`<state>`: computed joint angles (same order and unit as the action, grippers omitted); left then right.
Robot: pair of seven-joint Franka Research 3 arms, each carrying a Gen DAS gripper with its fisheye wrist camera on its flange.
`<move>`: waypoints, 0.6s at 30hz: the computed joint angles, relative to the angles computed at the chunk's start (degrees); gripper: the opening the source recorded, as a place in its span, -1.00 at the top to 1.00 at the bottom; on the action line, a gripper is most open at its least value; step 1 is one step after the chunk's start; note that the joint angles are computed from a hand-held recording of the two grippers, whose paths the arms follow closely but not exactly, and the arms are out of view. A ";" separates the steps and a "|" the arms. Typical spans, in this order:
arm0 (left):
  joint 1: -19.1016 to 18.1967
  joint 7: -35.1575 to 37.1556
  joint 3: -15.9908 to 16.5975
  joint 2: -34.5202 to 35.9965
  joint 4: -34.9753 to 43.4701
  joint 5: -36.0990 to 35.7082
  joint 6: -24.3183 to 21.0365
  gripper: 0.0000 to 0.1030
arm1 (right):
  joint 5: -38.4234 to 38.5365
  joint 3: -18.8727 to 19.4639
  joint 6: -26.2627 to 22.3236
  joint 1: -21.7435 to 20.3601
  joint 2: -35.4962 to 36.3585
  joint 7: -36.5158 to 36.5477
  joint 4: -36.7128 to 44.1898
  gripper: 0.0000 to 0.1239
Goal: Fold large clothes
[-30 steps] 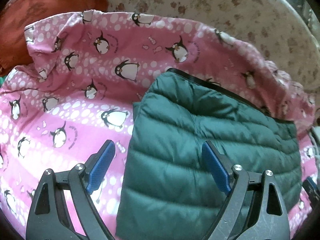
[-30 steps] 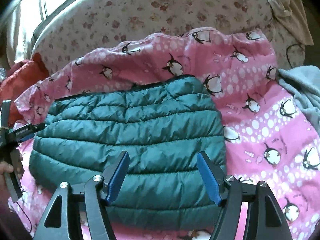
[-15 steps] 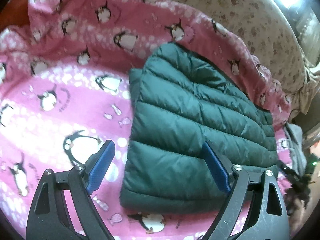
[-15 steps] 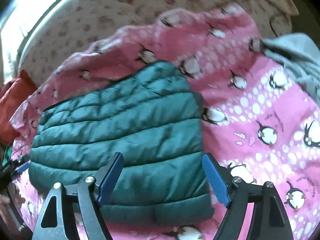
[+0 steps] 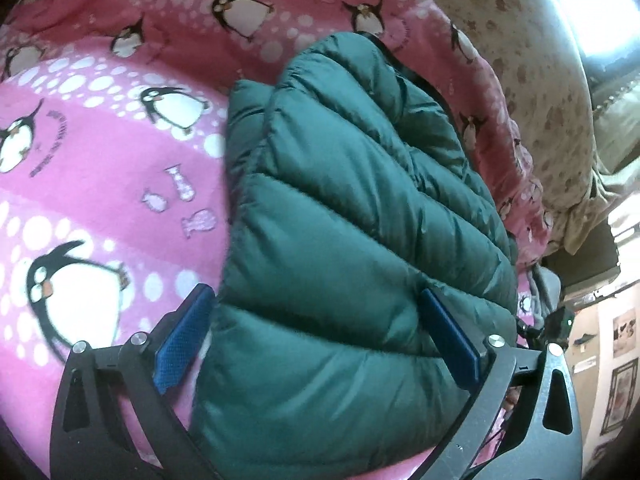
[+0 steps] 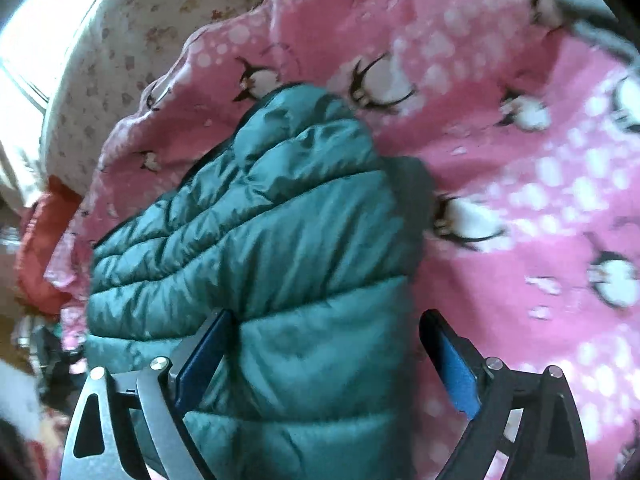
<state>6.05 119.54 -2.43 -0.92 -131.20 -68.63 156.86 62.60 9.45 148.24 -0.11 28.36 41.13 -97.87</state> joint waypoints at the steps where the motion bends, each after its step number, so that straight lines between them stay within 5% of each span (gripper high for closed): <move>1: -0.09 -0.22 -0.11 0.40 0.33 0.01 0.19 -0.98 | 0.03 0.29 -3.07 -0.73 1.40 0.50 1.86 -0.50; 6: -0.07 -1.80 -0.63 1.26 1.27 2.25 0.37 -0.97 | 1.66 0.99 -7.81 -2.00 3.47 2.70 4.07 -0.53; 12: -1.23 3.00 -0.57 -2.75 -0.86 1.24 0.79 -0.19 | 10.49 1.81 -6.57 -2.59 -3.18 -6.86 -3.59 0.17; 18: -2.90 5.39 2.45 -11.30 -6.07 1.30 -3.71 0.02 | 15.63 -1.21 -12.04 -1.62 -11.30 -12.95 -10.33 0.34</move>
<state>3.15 124.93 0.01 -12.22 -137.27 -67.34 153.15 78.23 8.24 136.20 -1.74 17.05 28.18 -108.21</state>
